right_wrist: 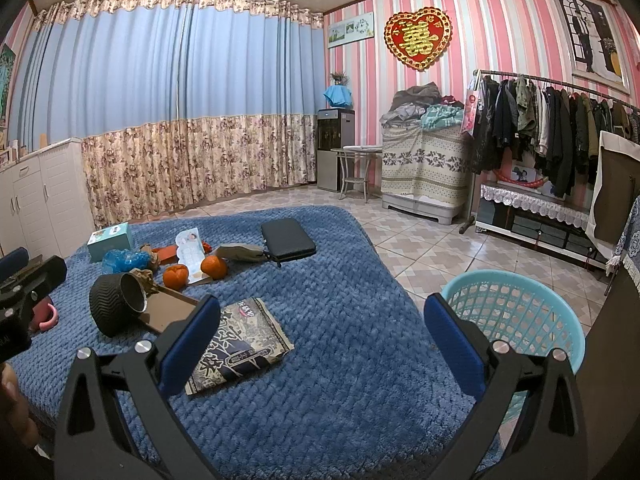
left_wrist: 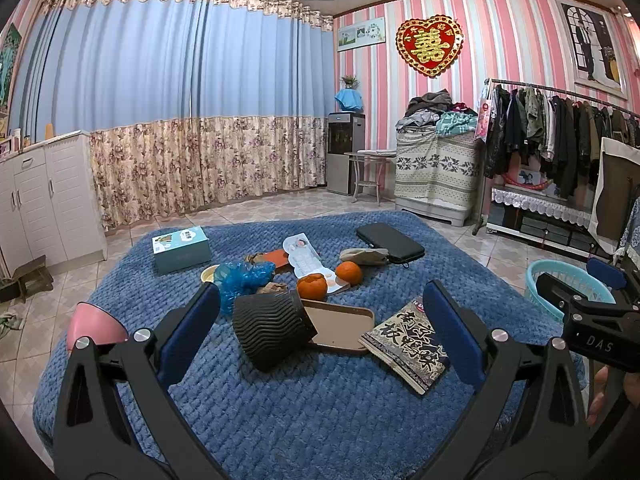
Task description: Collect trash
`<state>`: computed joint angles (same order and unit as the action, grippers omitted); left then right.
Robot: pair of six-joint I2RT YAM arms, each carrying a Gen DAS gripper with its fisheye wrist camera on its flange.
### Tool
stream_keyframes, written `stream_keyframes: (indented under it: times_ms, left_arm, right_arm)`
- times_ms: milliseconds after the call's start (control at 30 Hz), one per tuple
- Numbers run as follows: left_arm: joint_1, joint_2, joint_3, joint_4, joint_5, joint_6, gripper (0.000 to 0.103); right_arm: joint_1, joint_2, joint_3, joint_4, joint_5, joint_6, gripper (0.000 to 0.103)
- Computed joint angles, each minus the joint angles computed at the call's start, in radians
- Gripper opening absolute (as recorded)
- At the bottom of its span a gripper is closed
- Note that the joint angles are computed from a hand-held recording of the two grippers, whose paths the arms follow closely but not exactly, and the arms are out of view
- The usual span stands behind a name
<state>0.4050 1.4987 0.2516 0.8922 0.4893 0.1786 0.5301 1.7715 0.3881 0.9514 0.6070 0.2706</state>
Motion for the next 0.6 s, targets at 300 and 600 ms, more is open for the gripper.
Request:
stream_keyframes:
  times_ms: [300,600]
  left_arm:
    - [0.001,0.000,0.001,-0.002,0.001,-0.001,0.098]
    - [0.002,-0.003,0.000,-0.006,0.003,0.003,0.098]
  right_arm:
    - [0.001,0.006,0.003,0.002,0.001,0.000,0.099]
    - [0.000,0.009,0.004,0.003,-0.001,0.002,0.099]
